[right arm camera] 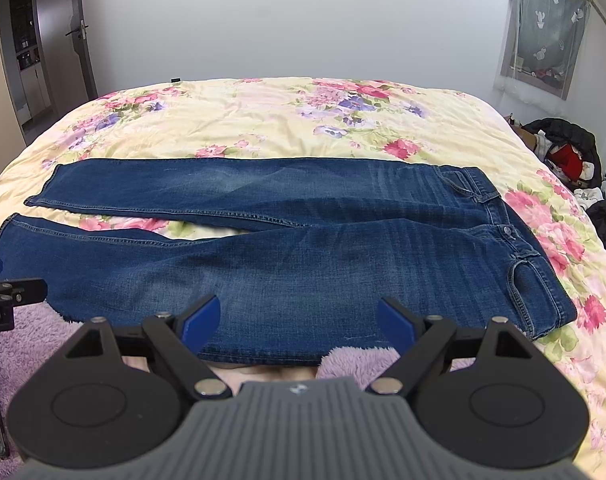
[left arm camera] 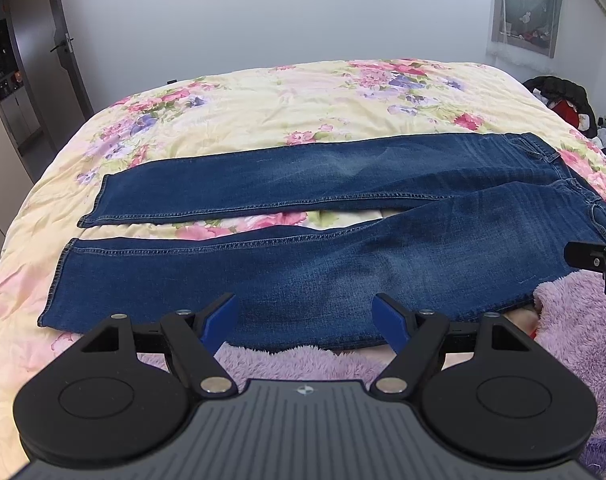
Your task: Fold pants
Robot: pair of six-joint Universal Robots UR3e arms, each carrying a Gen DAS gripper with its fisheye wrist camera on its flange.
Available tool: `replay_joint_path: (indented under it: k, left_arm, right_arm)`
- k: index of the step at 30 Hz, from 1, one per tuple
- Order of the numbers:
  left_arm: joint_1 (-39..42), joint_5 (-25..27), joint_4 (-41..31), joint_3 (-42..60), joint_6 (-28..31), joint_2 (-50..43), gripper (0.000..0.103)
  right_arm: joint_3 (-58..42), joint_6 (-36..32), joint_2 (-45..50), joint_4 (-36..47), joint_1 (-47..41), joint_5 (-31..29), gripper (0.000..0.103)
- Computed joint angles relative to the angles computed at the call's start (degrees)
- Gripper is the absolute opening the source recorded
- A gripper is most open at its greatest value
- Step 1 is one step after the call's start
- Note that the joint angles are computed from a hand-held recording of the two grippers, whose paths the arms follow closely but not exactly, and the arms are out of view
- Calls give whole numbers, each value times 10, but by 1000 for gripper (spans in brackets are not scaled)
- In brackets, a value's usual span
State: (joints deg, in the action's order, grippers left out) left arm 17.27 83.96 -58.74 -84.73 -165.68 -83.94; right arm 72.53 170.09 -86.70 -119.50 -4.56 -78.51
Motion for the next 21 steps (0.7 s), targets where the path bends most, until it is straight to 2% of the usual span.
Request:
replay_joint_path:
  k: [15,21]
  left_arm:
    - [-6,3,5,0,-9,-4,89]
    - [-6,1,1,6,-12,-7,86]
  right_arm:
    - [-4,2,1,3,2,-2,82]
    - [-7,1,2,5,2,0,82]
